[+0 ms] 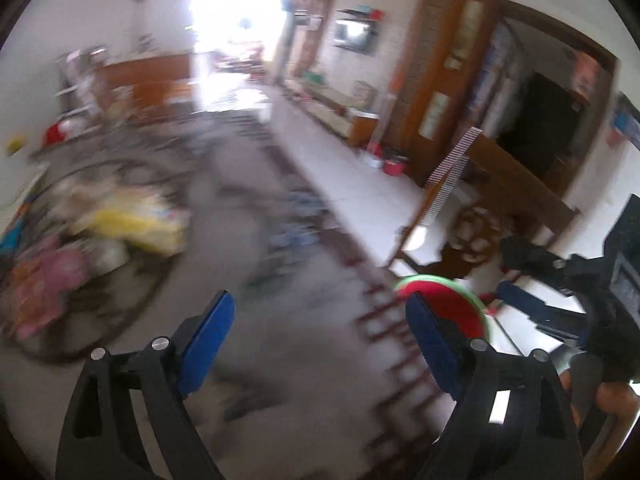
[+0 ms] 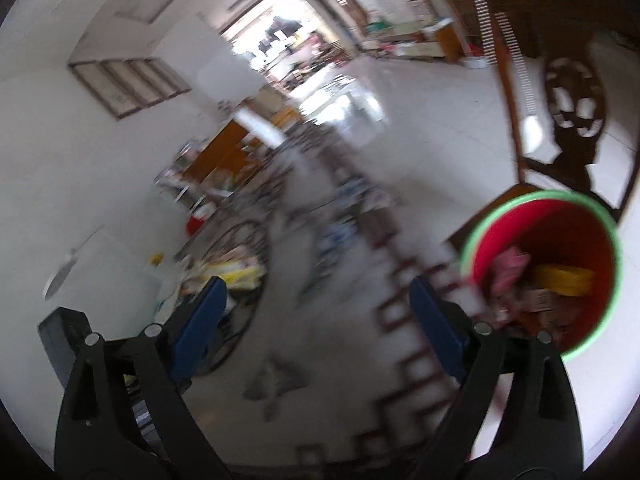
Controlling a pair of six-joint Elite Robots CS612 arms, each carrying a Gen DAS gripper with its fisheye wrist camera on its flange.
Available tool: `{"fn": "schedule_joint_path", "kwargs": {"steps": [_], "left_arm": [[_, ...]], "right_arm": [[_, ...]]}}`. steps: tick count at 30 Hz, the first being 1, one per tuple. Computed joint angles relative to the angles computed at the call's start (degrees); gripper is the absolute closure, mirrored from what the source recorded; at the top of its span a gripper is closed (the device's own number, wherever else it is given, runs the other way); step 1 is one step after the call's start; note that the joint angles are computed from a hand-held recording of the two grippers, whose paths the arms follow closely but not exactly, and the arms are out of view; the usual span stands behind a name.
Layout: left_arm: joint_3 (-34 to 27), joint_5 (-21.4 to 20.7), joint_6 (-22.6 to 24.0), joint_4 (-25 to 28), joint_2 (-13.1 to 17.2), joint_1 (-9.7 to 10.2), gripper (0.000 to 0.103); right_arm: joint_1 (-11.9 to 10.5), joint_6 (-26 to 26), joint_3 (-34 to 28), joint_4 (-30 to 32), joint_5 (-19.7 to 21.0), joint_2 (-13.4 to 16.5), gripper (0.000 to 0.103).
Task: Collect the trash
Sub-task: 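Move both grippers back over the table toward the remaining trash, then grasp the pink pastry snack bag with the left gripper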
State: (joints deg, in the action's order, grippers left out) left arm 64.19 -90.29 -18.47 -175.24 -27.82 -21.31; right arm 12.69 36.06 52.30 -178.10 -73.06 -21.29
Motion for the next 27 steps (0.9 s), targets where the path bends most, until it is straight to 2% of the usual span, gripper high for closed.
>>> {"fn": "schedule_joint_path", "kwargs": {"steps": [3, 5, 8, 11, 16, 21, 23, 25, 27], "left_arm": [[4.2, 4.9, -2.1, 0.0, -1.8, 1.59, 0.019], [6.1, 7.8, -4.0, 0.7, -2.6, 3.11, 0.019], [7.2, 10.1, -8.2, 2.3, -3.1, 5.47, 0.019], [6.7, 11.1, -10.6, 3.8, -2.9, 7.27, 0.019], [1.0, 9.9, -11.5, 9.3, 0.1, 9.94, 0.019], [-5.7, 3.4, -12.2, 11.8, 3.9, 11.4, 0.016], [-8.2, 3.6, -11.6, 14.8, 5.1, 11.29, 0.016], [-10.1, 5.6, -10.3, 17.5, 6.1, 10.99, 0.016], [-10.9, 5.6, -10.2, 18.2, 6.8, 11.13, 0.018]], "right_arm": [[1.4, -1.1, -4.7, 1.3, 3.4, 2.9, 0.01], [2.2, -2.3, -6.9, 3.5, 4.1, 3.9, 0.01], [2.9, -2.7, -10.1, 3.9, 7.7, 6.1, 0.007], [3.2, -3.6, -13.2, 8.6, 9.8, 7.7, 0.007], [3.4, -3.9, -17.5, 13.8, 11.1, 10.0, 0.007], [3.6, -6.7, -19.1, 16.6, 12.2, 10.7, 0.007], [3.7, -7.4, -19.7, 17.3, 12.2, 11.0, 0.007], [3.6, -7.3, -20.3, 18.0, 12.8, 11.4, 0.007], [3.5, -7.0, -21.2, 18.9, 13.2, 11.9, 0.007]]}}
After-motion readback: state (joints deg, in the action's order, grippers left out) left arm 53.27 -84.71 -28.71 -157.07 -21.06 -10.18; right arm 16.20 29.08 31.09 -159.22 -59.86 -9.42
